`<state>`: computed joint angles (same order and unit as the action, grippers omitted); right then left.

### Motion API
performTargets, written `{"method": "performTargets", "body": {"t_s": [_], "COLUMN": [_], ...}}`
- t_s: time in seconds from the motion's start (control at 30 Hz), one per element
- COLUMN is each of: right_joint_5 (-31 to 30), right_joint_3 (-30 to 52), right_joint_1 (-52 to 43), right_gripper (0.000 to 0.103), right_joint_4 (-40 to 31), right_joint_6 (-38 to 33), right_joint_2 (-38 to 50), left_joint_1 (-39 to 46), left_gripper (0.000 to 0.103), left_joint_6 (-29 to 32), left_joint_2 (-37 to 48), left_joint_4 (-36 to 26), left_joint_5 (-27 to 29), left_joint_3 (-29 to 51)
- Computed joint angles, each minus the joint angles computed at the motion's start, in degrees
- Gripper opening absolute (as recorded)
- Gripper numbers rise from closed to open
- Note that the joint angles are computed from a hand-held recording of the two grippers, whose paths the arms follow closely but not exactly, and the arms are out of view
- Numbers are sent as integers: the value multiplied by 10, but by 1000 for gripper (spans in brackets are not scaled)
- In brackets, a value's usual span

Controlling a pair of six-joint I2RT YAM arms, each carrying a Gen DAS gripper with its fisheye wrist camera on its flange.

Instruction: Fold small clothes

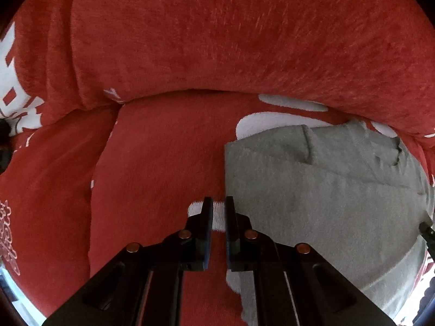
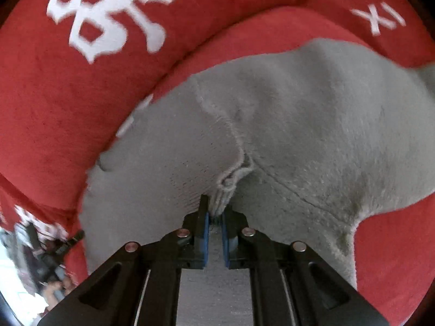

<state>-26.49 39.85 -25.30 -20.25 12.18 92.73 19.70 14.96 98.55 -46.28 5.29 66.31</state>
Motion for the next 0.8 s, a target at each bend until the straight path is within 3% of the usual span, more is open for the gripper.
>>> {"method": "performTargets", "body": {"t_s": [0.13, 0.37, 0.43, 0.53, 0.57, 0.6, 0.63, 0.67, 0.8], "right_joint_5": [39, 10, 4, -5, -8, -9, -9, -10, -14], "right_joint_3": [-2, -23, -34, -42, -44, -46, -47, -48, -46], "right_joint_1": [-20, -66, -64, -93, -106, -116, -125, -138, -177], "right_gripper": [17, 18, 27, 33, 33, 33, 33, 33, 33], "right_joint_4": [-60, -169, -180, -223, -238, -247, -256, -265, -285], "right_joint_6": [-22, -66, -62, -91, -103, -112, -122, -136, -183], "right_joint_2": [-50, -133, -143, -161, -166, -169, -170, -169, -160], "left_joint_1": [10, -25, -47, -97, -115, -137, -163, -188, -302], "left_gripper": [10, 10, 10, 10, 23, 43, 85, 93, 94], "left_joint_6": [12, -3, -5, -31, -43, -58, -81, -102, -153], "left_joint_2": [-37, -132, -152, -189, -200, -211, -224, -240, -254], "left_joint_4": [-44, -108, -143, -160, -167, -172, -174, -171, -171], "left_joint_5": [13, 13, 10, 13, 15, 16, 10, 2, 0], "left_joint_3": [-5, -69, -82, -115, -122, -129, -135, -144, -156]}}
